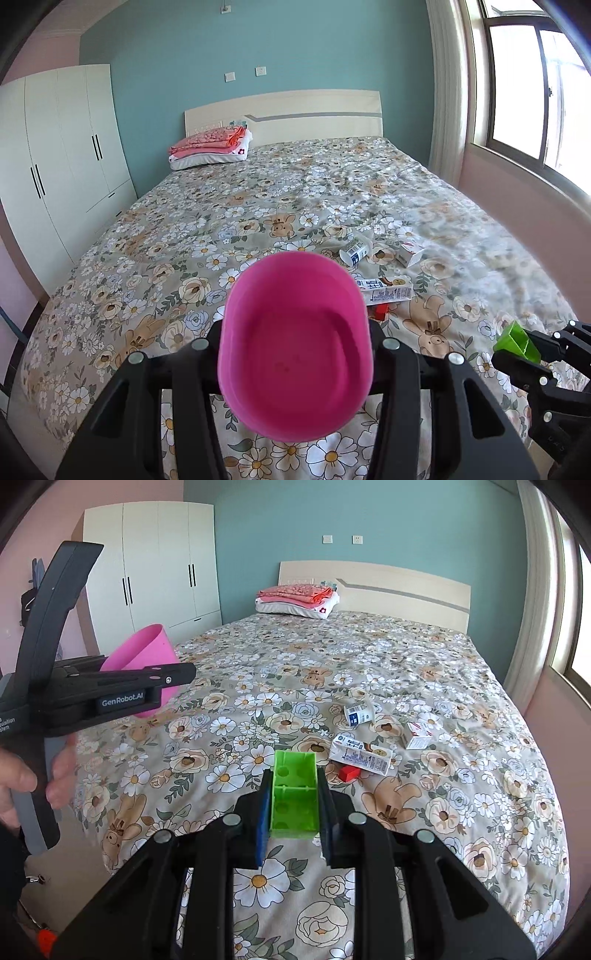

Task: Collect trash
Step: 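Carry the pink cup and green hollow block over the trash bin with both grippers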

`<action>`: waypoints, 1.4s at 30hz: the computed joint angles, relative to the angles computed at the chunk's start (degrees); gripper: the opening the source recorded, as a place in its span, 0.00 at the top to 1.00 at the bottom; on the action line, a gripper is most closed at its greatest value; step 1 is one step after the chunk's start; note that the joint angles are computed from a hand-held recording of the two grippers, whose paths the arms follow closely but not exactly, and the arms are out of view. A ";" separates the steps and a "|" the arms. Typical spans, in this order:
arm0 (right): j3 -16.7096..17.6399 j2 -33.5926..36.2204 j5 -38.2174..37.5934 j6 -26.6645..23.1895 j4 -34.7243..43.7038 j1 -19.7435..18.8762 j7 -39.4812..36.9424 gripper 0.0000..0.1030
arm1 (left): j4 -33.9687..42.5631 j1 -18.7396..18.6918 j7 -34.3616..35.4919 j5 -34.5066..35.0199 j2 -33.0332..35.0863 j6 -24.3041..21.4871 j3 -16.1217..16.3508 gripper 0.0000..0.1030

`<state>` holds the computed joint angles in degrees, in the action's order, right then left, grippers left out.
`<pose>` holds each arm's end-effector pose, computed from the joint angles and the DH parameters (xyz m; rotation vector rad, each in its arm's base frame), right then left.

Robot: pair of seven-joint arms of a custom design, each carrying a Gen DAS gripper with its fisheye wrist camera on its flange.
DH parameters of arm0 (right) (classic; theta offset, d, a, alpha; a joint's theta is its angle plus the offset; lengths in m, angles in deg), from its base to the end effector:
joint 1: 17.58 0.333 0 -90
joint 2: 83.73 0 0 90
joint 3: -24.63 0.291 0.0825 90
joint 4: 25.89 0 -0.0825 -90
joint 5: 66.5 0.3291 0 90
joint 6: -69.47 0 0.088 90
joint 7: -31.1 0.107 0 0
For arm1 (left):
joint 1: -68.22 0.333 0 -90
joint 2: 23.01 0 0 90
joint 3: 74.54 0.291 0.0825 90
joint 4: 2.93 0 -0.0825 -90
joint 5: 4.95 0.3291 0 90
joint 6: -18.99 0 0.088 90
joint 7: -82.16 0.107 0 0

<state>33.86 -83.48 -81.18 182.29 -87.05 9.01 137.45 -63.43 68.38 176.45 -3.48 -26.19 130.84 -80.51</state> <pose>0.3915 0.2619 0.8575 -1.8662 1.3403 -0.6681 0.4347 -0.0456 0.8847 -1.4923 1.7818 -0.8298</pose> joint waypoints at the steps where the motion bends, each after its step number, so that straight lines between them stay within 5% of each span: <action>1: 0.01 -1.61 -0.30 -0.06 -1.08 0.02 0.17 0.77 | -0.22 -0.10 -0.06 -0.02 -1.16 -0.19 -0.08 0.51; 12: 5.53 -17.90 -2.86 -2.35 -12.53 -3.71 1.47 0.77 | -14.06 -1.72 2.05 -2.25 -19.49 1.09 1.15 0.51; 26: 8.78 -37.75 4.04 -4.46 -31.92 -8.54 -0.55 0.77 | -38.43 -5.82 7.78 -3.84 -41.43 -0.38 2.85 0.51; 42: 9.91 -49.06 11.43 -5.73 -50.09 -6.25 -1.29 0.77 | -57.78 -8.88 7.40 -5.32 -56.28 -2.71 1.78 0.51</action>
